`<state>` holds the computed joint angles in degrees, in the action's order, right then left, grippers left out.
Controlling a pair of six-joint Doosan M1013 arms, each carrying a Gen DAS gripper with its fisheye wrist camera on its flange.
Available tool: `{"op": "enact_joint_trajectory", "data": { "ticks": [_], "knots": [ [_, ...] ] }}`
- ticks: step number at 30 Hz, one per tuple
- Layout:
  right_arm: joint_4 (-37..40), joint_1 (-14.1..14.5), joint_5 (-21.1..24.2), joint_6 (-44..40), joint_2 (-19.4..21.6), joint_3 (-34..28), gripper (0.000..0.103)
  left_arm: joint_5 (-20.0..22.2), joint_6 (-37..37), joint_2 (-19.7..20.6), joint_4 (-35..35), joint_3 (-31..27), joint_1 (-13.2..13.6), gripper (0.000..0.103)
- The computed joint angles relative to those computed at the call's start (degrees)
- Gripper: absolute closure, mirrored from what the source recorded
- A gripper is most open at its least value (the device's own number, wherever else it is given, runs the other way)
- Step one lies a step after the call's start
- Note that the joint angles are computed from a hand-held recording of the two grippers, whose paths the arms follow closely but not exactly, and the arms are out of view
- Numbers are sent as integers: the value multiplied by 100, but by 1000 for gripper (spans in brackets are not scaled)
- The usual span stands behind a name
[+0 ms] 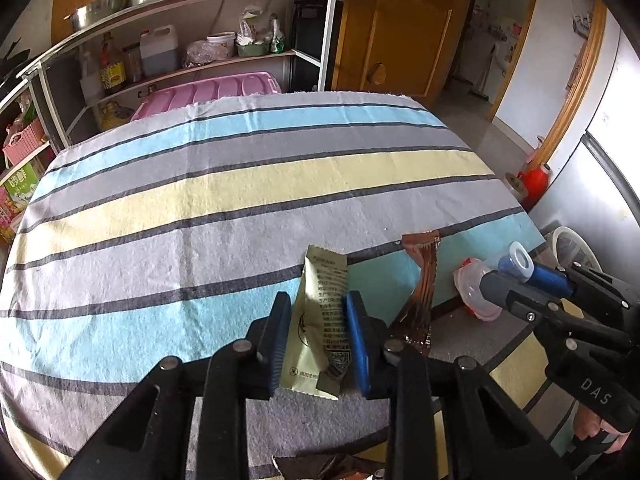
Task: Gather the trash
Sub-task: 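Grasp a beige paper packet with the left tool while the right tool grasps a plastic cup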
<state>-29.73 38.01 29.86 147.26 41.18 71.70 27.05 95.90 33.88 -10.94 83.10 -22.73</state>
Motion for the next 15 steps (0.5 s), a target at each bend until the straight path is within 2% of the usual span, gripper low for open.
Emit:
{"op": "enact_joint_trajectory", "data": {
  "ticks": [6, 15],
  "knots": [
    [-311, -2, -152, 377, -120, 174, 74, -143, -128, -118, 132, 95, -32, 75],
    [-1078, 31, -294, 1287, -384, 541, 74, -418, 164, -358, -35, 283, -145, 75]
  ]
}}
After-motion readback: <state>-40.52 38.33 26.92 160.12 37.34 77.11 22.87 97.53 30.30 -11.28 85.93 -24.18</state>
